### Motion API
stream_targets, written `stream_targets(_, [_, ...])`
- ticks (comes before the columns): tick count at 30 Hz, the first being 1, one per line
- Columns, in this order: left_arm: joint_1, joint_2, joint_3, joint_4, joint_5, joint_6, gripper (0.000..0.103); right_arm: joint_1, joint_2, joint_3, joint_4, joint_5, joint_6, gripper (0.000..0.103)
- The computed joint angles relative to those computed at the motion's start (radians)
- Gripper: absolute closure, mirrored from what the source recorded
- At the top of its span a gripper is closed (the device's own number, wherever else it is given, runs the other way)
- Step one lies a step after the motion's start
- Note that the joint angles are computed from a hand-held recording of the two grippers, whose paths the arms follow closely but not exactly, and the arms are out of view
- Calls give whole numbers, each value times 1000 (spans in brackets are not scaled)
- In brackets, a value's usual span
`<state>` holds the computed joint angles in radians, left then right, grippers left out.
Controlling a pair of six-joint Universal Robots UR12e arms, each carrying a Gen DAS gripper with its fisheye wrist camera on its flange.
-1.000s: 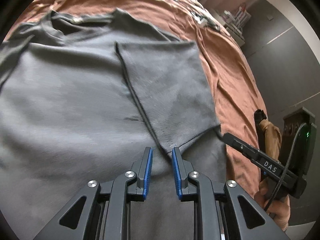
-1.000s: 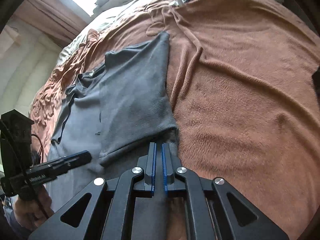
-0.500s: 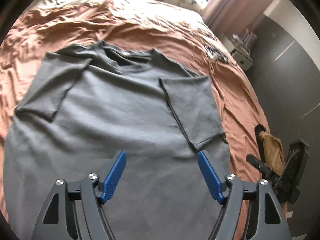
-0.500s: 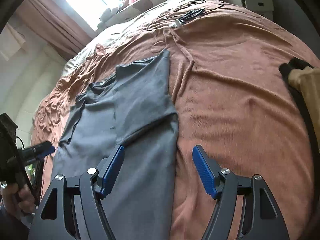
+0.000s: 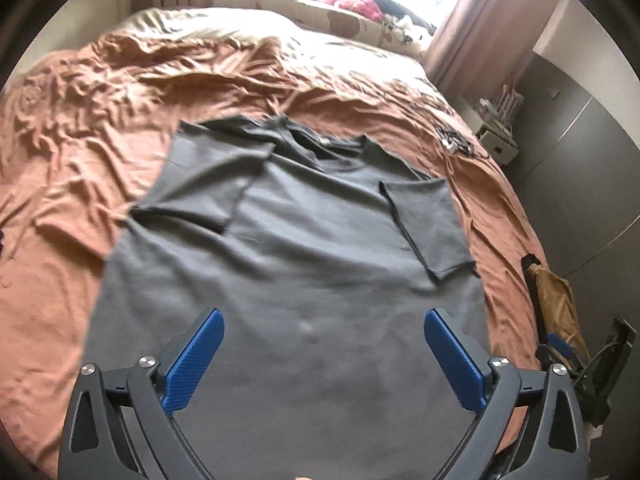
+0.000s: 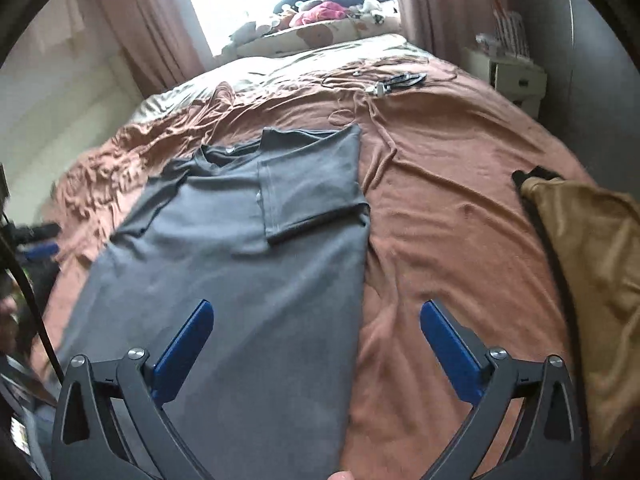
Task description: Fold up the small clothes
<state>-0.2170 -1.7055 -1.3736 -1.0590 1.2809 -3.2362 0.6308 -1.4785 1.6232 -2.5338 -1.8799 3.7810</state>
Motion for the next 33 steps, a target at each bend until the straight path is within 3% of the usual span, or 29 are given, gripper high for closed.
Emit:
stream_targets(7, [48,60,-68,60,51,105,0,74,-12,-4,30,-99,78,0])
stream_targets(16, [124,164,-210,154,16,205,0,119,-35,13,34,-162,117,0])
stream_targets(23, [173,245,-309,198,-6,252,0,150,-57,45,0,-161,102,0])
stream_targets(33, [237,330,-419,197,-50,248,1,199,-95,104,0,-183,147,0])
